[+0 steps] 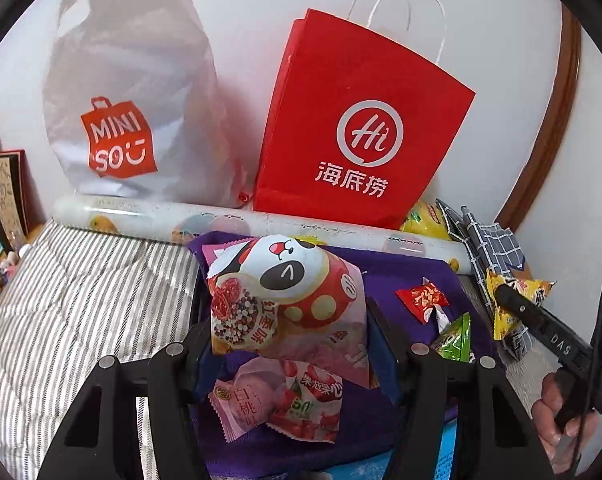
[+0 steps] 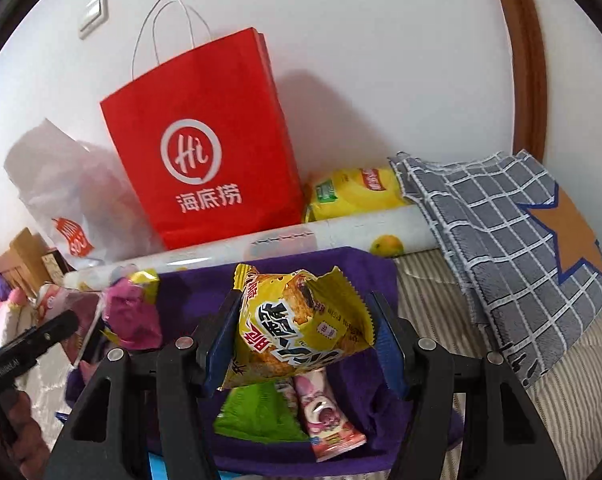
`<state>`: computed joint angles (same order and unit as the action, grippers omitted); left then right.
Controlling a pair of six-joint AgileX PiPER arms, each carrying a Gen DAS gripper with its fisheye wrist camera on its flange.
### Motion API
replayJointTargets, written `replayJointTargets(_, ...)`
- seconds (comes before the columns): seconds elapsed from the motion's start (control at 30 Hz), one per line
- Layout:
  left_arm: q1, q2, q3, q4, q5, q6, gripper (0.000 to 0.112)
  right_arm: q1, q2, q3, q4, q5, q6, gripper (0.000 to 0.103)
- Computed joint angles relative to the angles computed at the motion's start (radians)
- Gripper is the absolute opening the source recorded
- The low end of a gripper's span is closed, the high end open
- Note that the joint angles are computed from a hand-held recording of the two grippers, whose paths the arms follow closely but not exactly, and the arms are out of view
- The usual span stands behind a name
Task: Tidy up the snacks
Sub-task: 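Carry the yellow bag with the right tool while the left tool carries the panda bag to the towel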
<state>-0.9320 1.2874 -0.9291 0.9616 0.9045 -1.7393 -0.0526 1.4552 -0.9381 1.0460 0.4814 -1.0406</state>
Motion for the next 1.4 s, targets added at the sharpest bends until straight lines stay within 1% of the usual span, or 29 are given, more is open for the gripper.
replayJointTargets(0.1, 0.005, 0.008, 0.017, -0.003, -0.025, -0.013, 0.06, -0.001, -0.012, 0.03, 0.046, -0.009, -0.067, 0.062)
replayJointTargets(0.23, 0.003, 0.025, 0.024, -0.008, -0.044, -0.019, 0.06, 0.022, 0.003, 0.033, 0.021, -0.021, -0.061, 0.062)
replayJointTargets(0.33, -0.018, 0.044, 0.017, 0.004, -0.022, -0.024, 0.06, 0.021, 0.012, 0.036, 0.045, 0.014, -0.107, 0.062)
replayJointTargets(0.4, -0.033, 0.057, 0.007, 0.009, 0.003, -0.023, 0.06, 0.033, 0.012, 0.04, 0.031, 0.012, -0.105, 0.062)
replayJointTargets(0.47, -0.031, 0.057, 0.004, 0.006, 0.001, -0.018, 0.06, 0.044, 0.016, 0.042, 0.021, 0.01, -0.101, 0.062)
replayJointTargets(0.67, -0.016, 0.038, 0.023, 0.0, -0.029, -0.034, 0.06, 0.049, 0.027, 0.051, 0.046, 0.021, -0.131, 0.062)
replayJointTargets(0.8, 0.01, 0.013, 0.046, -0.015, -0.077, -0.049, 0.06, 0.029, 0.015, 0.07, 0.127, 0.016, -0.2, 0.062)
replayJointTargets(0.87, 0.014, 0.008, 0.051, -0.018, -0.087, -0.054, 0.06, 0.014, 0.016, 0.074, 0.164, 0.019, -0.223, 0.062)
replayJointTargets(1.0, -0.003, 0.021, 0.037, -0.01, -0.051, -0.055, 0.06, 0.001, 0.025, 0.062, 0.15, 0.013, -0.196, 0.062)
replayJointTargets(1.17, -0.006, 0.019, 0.038, -0.008, -0.053, -0.055, 0.06, -0.032, 0.022, 0.064, 0.186, 0.024, -0.213, 0.062)
replayJointTargets(1.23, -0.005, 0.019, 0.038, -0.011, -0.055, -0.053, 0.06, -0.026, 0.02, 0.065, 0.172, -0.017, -0.194, 0.062)
replayJointTargets(1.27, -0.005, 0.018, 0.039, -0.012, -0.059, -0.052, 0.06, -0.014, 0.016, 0.07, 0.16, -0.056, -0.184, 0.062)
replayJointTargets(1.3, -0.003, 0.017, 0.041, -0.012, -0.062, -0.051, 0.06, 0.001, 0.014, 0.072, 0.134, -0.098, -0.167, 0.062)
replayJointTargets(1.37, -0.006, 0.018, 0.041, -0.008, -0.059, -0.051, 0.06, 0.019, 0.016, 0.075, 0.101, -0.145, -0.147, 0.062)
replayJointTargets(1.4, -0.003, 0.021, 0.039, -0.01, -0.062, -0.045, 0.06, 0.032, 0.022, 0.072, 0.058, -0.168, -0.111, 0.062)
